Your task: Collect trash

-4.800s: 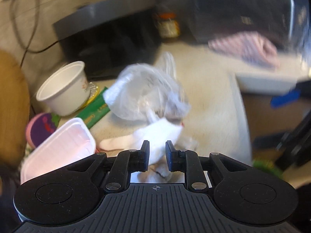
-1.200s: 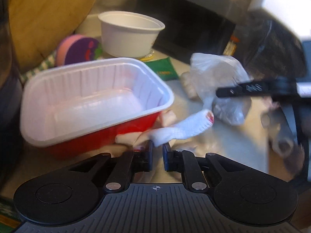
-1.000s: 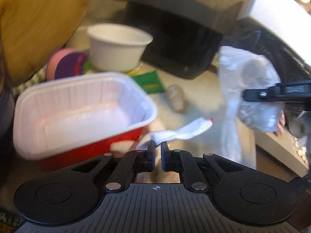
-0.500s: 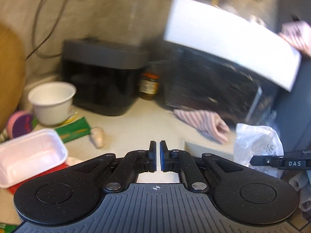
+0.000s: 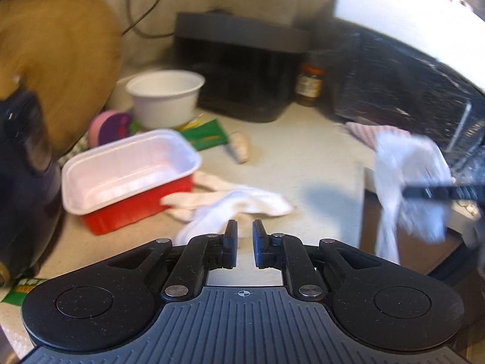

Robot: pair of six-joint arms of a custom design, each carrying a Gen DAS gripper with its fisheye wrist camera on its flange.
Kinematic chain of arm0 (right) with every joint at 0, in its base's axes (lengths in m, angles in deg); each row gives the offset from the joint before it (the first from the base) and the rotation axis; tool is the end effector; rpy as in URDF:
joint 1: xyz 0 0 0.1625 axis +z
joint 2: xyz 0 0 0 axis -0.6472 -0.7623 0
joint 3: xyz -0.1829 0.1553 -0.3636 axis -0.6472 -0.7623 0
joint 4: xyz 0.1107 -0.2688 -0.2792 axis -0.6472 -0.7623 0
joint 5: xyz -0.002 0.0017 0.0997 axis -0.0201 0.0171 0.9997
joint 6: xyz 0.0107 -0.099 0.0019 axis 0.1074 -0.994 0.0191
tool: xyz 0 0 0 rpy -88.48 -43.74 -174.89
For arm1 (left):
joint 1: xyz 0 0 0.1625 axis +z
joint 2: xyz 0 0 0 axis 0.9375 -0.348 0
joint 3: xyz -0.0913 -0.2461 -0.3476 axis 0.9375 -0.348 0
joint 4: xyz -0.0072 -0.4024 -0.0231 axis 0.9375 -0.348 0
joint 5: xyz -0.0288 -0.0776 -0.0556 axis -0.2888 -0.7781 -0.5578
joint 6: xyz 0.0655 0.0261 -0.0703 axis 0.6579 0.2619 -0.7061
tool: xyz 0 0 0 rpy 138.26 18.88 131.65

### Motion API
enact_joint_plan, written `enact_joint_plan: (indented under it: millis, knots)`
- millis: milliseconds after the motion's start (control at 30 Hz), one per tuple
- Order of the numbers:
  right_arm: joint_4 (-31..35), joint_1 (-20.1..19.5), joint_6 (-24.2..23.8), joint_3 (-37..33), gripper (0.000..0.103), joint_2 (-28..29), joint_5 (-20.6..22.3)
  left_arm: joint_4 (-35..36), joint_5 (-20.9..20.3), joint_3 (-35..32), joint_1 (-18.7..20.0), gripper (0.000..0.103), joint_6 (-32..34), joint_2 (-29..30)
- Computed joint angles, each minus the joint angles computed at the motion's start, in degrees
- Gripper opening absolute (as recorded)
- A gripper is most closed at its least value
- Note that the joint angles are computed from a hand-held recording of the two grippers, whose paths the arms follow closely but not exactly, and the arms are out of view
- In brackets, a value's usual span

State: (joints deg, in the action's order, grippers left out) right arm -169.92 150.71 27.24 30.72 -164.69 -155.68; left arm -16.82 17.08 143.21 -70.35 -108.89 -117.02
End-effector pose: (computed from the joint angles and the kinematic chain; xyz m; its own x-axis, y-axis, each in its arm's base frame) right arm 0.2264 -0.3207 0.5584 -0.8139 -0.3951 0.4260 -0.5658 0.7054 -0.4269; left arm -0.5512 -0.2014 0.2498 -0.7943 -0.0823 -0.6019 0.4167 0.6473 -0.6383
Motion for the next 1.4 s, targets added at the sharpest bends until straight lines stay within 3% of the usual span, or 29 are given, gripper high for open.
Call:
enact_joint_plan:
  millis: [133,200,233,300,367,467,533,600,733,933,1000,1067,1100,1133,1167,1233,1333,1400]
  knots:
    - [-10.6,3.2,-3.3,-0.6,0.012,9.3,-4.4,-3.0,0.2,1.9,1.7,0.013,2.9,-2.1]
    - [-13.9,4.7,-5.1,-1.3,0.025,13.3,-7.4,-5.0,0.1,2.7,2.6,0.013,4.4,-2.7]
    - [-14.8,5.2,-5.6,-1.5,0.037,14.6,-7.9,-6.8,-0.1,3.3,3.1,0.013,5.6,-3.0]
    - [-15.0,5.5,-6.7,-1.8,0.049,16.1,-6.4,-12.9,0.0,5.4,4.1,0.013,10.3,-3.9]
    - [-15.4,6.1,-7.7,-1.7,0.052,17.4,-6.2,-20.6,0.4,7.0,5.5,0.013,17.3,-4.4]
    - [-14.7,6.7,-5.0,-2.6,0.052,19.2,-7.6,-32.2,2.5,7.1,9.0,0.014,25.6,-3.1]
    - [-13.4,6.3,-3.2,-3.1,0.052,19.2,-7.1,-37.0,5.3,5.9,11.6,0.016,26.3,-1.4]
    - [-12.9,6.3,-2.1,-2.6,0.052,18.3,-8.0,-35.1,7.5,2.8,14.4,0.016,24.4,1.0]
    - [-10.0,4.9,-1.5,-1.1,0.052,14.9,-8.4,-23.4,9.8,-5.2,18.7,0.018,24.4,6.7]
    - [-12.6,1.0,-9.0,2.0,0.052,10.0,-6.5,-8.9,9.2,-12.7,20.6,0.023,21.7,13.7]
    - [-11.8,-1.2,-10.0,1.6,0.052,8.9,-3.6,-4.6,9.4,-14.9,20.3,0.036,22.0,16.0]
    - [-10.4,-3.6,-9.9,0.7,0.052,8.3,0.1,-1.6,8.7,-16.5,20.3,0.061,23.1,17.9]
    - [-10.1,-4.6,-9.8,0.5,0.052,8.1,1.6,-0.8,8.0,-16.7,20.4,0.067,22.9,18.3]
    - [-9.9,-5.6,-9.7,0.2,0.052,8.1,2.7,-1.3,6.7,-16.5,20.6,0.079,23.1,18.2]
    - [-9.4,-6.4,-9.6,0.0,0.052,8.1,3.8,-4.1,6.2,-14.9,20.7,0.083,23.6,17.3]
    - [-8.1,-8.0,-9.9,-0.4,0.052,8.0,5.9,-7.0,5.9,-13.4,20.9,0.08,23.0,15.8]
    - [-6.9,-9.5,-10.9,-0.3,0.052,7.6,7.4,-5.2,7.9,-13.5,20.6,0.076,16.9,15.1]
    - [-5.9,-10.0,-11.6,-0.5,0.052,7.6,8.2,-4.6,6.7,-14.4,21.4,0.076,14.4,15.1]
